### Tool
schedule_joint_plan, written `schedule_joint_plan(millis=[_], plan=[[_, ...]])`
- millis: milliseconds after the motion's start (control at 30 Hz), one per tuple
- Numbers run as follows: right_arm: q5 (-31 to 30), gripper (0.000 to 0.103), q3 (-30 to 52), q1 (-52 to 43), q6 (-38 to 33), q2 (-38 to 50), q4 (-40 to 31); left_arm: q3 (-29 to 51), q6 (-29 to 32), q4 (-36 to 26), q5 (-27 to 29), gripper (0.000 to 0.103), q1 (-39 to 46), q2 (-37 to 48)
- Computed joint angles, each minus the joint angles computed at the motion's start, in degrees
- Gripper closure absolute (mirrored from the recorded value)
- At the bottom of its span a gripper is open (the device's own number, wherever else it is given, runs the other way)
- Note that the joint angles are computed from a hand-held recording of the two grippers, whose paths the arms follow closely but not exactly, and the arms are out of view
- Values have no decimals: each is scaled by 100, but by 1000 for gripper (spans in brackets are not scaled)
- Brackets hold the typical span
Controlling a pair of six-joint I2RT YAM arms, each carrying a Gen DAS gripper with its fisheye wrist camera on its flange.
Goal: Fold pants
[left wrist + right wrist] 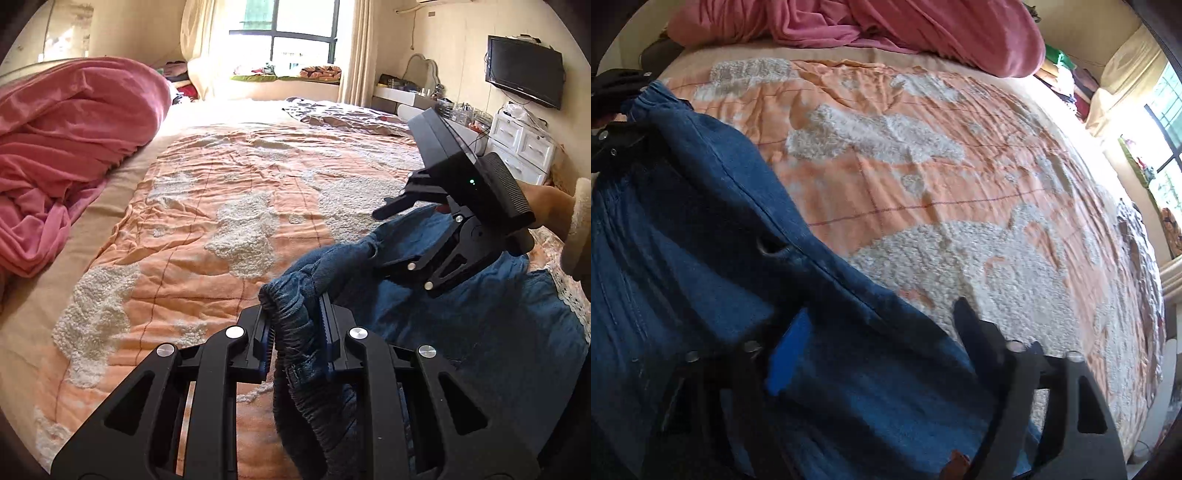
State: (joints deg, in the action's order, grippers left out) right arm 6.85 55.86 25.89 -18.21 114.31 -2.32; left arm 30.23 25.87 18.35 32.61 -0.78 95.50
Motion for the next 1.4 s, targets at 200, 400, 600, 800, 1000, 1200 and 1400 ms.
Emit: schedule_joint_plan(millis=[200, 400, 600, 800, 1000, 1200, 1400], plan=[[-103, 91, -574, 145, 626, -322, 547, 117, -36, 72, -222, 90, 25, 280], [566, 93, -1714, 558, 1616, -1552, 1092, -133, 95, 284, 15, 90, 142, 16], [1070, 93, -2430, 1083, 2737, -2906, 791, -494, 306, 262, 398, 89, 275, -594], [1866, 93, -2933, 2121, 3670, -3849, 199, -1252, 697, 45, 512, 87, 418, -1825], [2778, 93, -3277, 3701, 5231, -4406, -475, -1922, 1349, -972, 773, 85, 912, -3366], [3153, 93, -3215, 5013, 6674, -4087, -853, -1922, 2799, -3089, 1330, 85, 2002, -4017], [3319, 93, -3124, 5926, 7753, -3193, -593, -1985, 3768, -3782, 1311, 85, 2528, -4027]])
